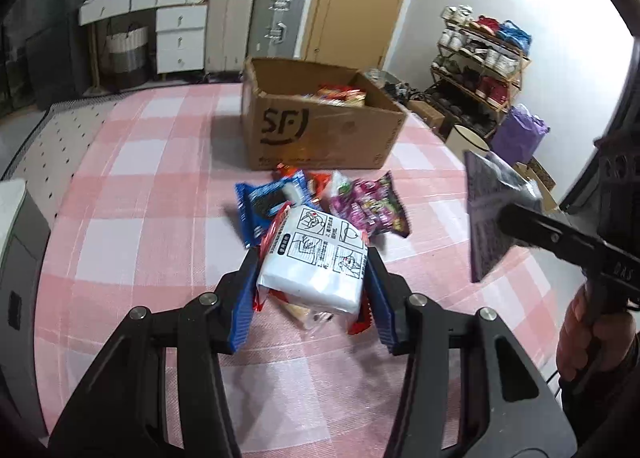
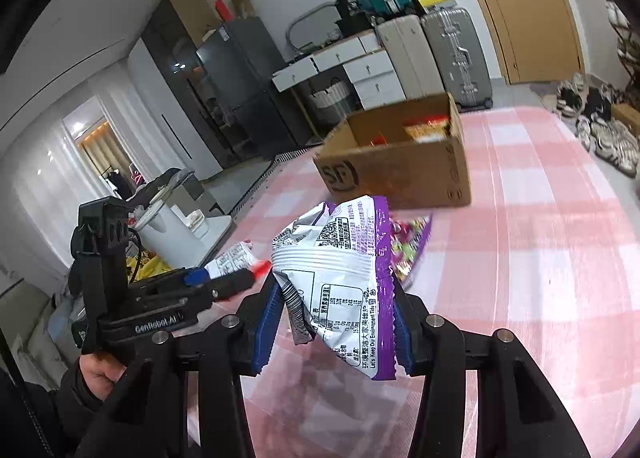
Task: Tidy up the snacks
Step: 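Carry both held packs with both grippers over the cardboard box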
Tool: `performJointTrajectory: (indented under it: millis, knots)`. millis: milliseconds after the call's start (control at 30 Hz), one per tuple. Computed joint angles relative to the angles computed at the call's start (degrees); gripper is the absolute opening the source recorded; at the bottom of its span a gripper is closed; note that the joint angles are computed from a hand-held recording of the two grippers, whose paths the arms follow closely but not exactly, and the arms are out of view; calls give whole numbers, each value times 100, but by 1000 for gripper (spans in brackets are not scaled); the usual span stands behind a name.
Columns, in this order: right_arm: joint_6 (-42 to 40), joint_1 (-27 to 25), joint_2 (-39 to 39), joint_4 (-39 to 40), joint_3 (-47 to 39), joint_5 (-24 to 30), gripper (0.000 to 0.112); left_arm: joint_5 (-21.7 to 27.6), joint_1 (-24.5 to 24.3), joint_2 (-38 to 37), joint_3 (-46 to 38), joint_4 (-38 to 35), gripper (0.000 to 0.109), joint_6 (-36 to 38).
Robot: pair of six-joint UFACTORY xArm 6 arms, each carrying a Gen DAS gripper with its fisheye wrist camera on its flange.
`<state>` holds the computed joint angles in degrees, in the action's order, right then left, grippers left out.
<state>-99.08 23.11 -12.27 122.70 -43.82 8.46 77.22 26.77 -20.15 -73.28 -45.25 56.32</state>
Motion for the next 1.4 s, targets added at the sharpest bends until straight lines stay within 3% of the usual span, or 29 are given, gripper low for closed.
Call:
performJointTrajectory:
  millis: [333, 667, 1033, 1300, 1400]
  knots:
    - [801, 105, -96, -752, -301, -216, 48, 546, 70, 59, -718, -359, 47, 84]
    - [1795, -62, 81, -1786, -817, -148, 48, 610, -263, 546, -1754, -487, 47, -344]
    - [3316, -405, 596, -3625, -1468, -24, 48, 189, -1169, 1503, -3101, -52, 47, -1119]
    - [4401, -723, 1167, -5044, -2325, 277, 48, 246, -1542, 2571, -4709, 293, 47, -1593]
    - [5076, -770, 1437, -6013, -2667, 159, 48, 464, -1601, 3138, -5554, 362, 47, -1847]
